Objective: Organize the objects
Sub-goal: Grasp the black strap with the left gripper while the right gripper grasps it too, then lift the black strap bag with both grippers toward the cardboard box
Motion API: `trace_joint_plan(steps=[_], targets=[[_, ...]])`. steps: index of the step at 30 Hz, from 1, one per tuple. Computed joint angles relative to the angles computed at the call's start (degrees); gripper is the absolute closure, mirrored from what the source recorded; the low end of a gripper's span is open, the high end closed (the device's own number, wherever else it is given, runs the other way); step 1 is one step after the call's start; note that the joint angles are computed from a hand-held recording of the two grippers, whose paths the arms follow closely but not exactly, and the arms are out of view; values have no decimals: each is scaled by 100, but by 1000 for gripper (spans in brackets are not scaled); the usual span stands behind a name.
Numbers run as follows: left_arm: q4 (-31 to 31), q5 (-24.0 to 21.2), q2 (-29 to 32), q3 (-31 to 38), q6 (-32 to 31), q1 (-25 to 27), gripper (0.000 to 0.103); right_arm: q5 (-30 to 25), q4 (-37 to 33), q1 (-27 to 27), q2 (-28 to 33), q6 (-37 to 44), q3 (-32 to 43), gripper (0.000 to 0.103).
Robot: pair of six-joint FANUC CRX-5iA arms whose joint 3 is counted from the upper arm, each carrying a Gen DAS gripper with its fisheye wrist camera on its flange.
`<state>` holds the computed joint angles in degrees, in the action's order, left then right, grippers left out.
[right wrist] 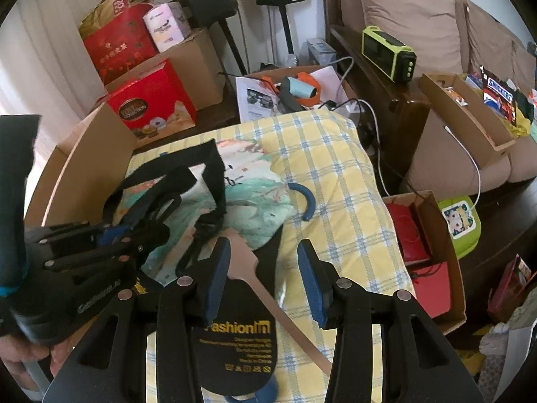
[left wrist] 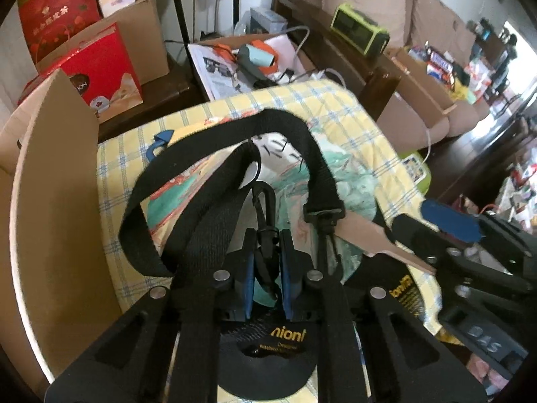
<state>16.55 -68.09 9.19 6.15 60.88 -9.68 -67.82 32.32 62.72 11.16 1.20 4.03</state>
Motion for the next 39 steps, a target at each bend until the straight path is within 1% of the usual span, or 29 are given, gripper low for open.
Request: trace_joint_plan(steps=[6,10,16,19,21,22,24,25,26,33,39], targets=[[558,-15,-286,-180,-145,307,91,136,-253,-139,296,428,403,60],[833,-61,-438,-256,-236,521,91,69,-402,-225,620,725,775,60],[1007,-112,-616,-337,-354,752,91,-472,-486,-279,1191,1111,1401,60],[1104,-159,-652,-395,-390,852,91,-600,-407,-259,1290,1161,1485,60],[1176,-216,-644,-399,-397,905,91,-665,-361,-243,1331,1215,1534,72],[1200,-224,-655,-414,-409,926,91,-799,-321,-228,1404,1291,1631,77],[1225,-226,-678,-422,-423,952,91,-877,-310,-215,1451,1383,1715,79],[1237,-232,-694,-420,-424,961,91,-822,-307,-211,1433,1407,1703,89],[1256,-240,-711,-425,-435,977,91,-774,-285,-204,1412,1420,1686,92],[1426,-316,-851,-347,-546,1139,91,-788,34,-100,1355,1398,1783,92],[1646,-560,-983,-156,-675,1405,91,-909,349,37,1338,1494,2115,92]])
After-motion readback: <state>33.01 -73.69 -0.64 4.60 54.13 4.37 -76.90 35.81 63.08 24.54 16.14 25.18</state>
